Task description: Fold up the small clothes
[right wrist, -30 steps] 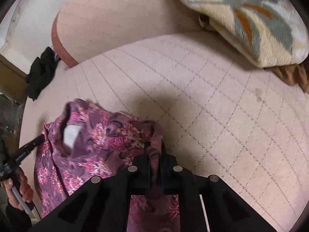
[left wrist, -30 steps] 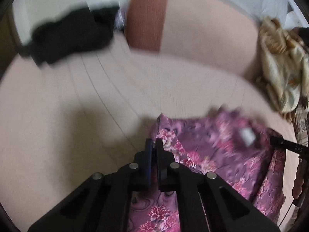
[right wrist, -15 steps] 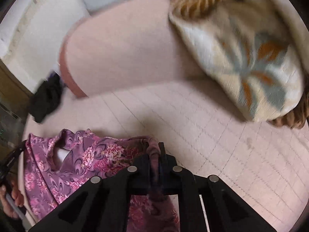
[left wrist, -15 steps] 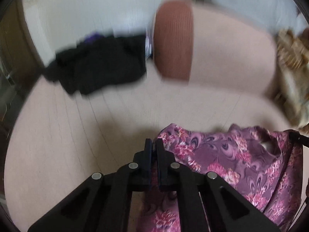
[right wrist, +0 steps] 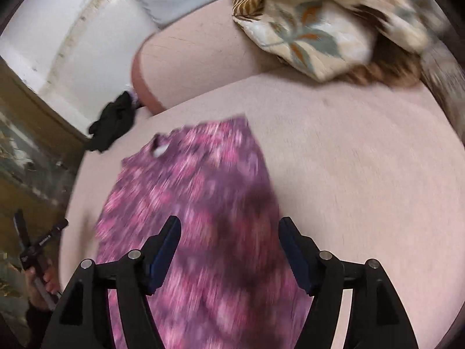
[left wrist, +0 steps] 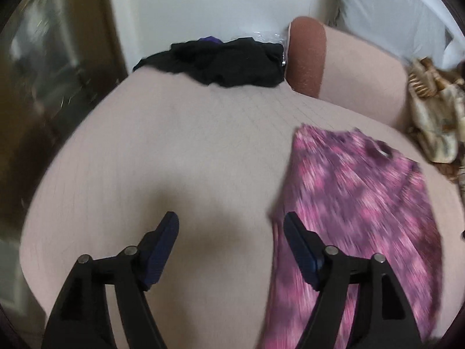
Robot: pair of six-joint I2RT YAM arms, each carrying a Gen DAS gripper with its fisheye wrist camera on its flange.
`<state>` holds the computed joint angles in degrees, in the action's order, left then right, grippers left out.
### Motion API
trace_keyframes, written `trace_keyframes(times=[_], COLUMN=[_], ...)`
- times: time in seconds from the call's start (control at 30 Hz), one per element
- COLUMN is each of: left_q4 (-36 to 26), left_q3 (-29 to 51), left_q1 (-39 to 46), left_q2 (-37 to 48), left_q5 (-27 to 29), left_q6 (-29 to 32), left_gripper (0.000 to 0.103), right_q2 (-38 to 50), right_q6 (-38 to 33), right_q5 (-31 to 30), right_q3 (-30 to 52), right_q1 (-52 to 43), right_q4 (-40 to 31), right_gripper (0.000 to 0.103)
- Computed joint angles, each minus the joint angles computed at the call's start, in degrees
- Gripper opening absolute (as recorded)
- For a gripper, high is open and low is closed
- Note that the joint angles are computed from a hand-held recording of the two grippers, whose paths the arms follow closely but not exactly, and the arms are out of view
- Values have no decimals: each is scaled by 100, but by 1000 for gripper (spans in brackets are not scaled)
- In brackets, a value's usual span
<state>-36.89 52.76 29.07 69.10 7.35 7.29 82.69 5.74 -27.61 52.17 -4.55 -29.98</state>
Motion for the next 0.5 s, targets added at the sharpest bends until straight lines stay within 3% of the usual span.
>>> trace_keyframes(times=[0.2, 0.3, 0.5], left_q4=[-1898, -2813, -4191], left_q3=[-1033, -1083, -623], left_q1=[1229, 1648, 2468], left_q2=[-2097, -2803, -3521], left_q5=[1071, 1452, 2088], left_q6=[793, 1306, 2390], left_gripper=[75, 75, 75], right_q2=[-2721, -3748, -4716], right_q6=[-348, -733, -1372], right_q5=[-134, -389, -706], right_q3=[-1582, -1738, -1553], right_q1=[-420, -874, -1451], right_q4=[-1395, -2446, -3885], right_gripper=[74, 74, 74])
